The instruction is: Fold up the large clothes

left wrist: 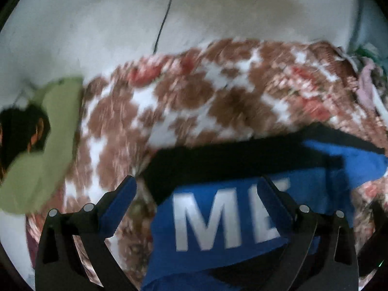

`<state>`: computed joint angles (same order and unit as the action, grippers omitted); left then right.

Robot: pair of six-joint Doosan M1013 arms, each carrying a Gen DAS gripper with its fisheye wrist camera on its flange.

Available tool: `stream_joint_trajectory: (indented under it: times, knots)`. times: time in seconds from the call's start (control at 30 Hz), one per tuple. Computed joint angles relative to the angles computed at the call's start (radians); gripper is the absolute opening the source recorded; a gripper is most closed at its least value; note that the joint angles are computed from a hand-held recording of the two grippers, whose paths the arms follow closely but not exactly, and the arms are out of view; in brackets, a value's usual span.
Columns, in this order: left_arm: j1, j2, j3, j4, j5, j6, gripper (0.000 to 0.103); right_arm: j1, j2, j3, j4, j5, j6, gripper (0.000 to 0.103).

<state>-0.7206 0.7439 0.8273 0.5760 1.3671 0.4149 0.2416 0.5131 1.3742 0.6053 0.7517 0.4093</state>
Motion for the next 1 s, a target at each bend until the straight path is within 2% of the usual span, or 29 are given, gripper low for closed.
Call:
stream_joint_trajectory:
  times: [0.07, 0.1, 0.2, 0.3, 0.33, 0.43, 0.57, 0.63, 0.73, 0.8, 0.9, 1.0]
  knots:
    - [0.002, -0.021, 0.095, -0.029, -0.071, -0.042, 0.098, -0.001, 0.036, -0.057, -0.019, 0.013, 0.083, 0.098]
    - [0.0, -0.023, 0.123, -0.024, -0.09, -0.062, 0.098, -0.005, 0.067, -0.105, -0.027, 0.049, 0.154, 0.098]
    - [0.001, -0.029, 0.19, -0.009, -0.163, -0.126, 0.098, -0.01, 0.127, -0.184, -0.062, 0.073, 0.268, 0.098]
    - [0.012, -0.03, 0.244, -0.008, -0.272, -0.164, 0.098, -0.012, 0.186, -0.255, -0.168, 0.091, 0.425, 0.098]
    - [0.014, -0.028, 0.25, -0.01, -0.283, -0.157, 0.098, -0.011, 0.2, -0.268, -0.225, 0.08, 0.463, 0.098]
    - [0.02, -0.02, 0.279, -0.017, -0.314, -0.122, 0.098, 0.01, 0.202, -0.236, -0.437, -0.042, 0.508, 0.098]
    - [0.023, -0.04, 0.353, 0.009, -0.36, -0.093, 0.098, -0.011, 0.23, -0.248, -0.457, -0.035, 0.535, 0.098]
    - [0.026, -0.055, 0.378, 0.012, -0.352, -0.118, 0.099, -0.033, 0.248, -0.272, -0.396, 0.006, 0.547, 0.098]
    - [0.027, -0.064, 0.381, 0.009, -0.283, -0.135, 0.098, -0.035, 0.244, -0.272, -0.408, 0.003, 0.55, 0.098]
    - [0.021, -0.087, 0.39, 0.031, -0.256, -0.174, 0.098, -0.03, 0.228, -0.269, -0.424, 0.001, 0.583, 0.098]
    - [-0.004, -0.105, 0.371, 0.1, -0.242, -0.205, 0.098, -0.029, 0.174, -0.228, -0.29, -0.023, 0.502, 0.098]
    - [-0.029, -0.096, 0.326, 0.139, -0.26, -0.241, 0.098, -0.003, 0.122, -0.172, -0.213, -0.044, 0.429, 0.098]
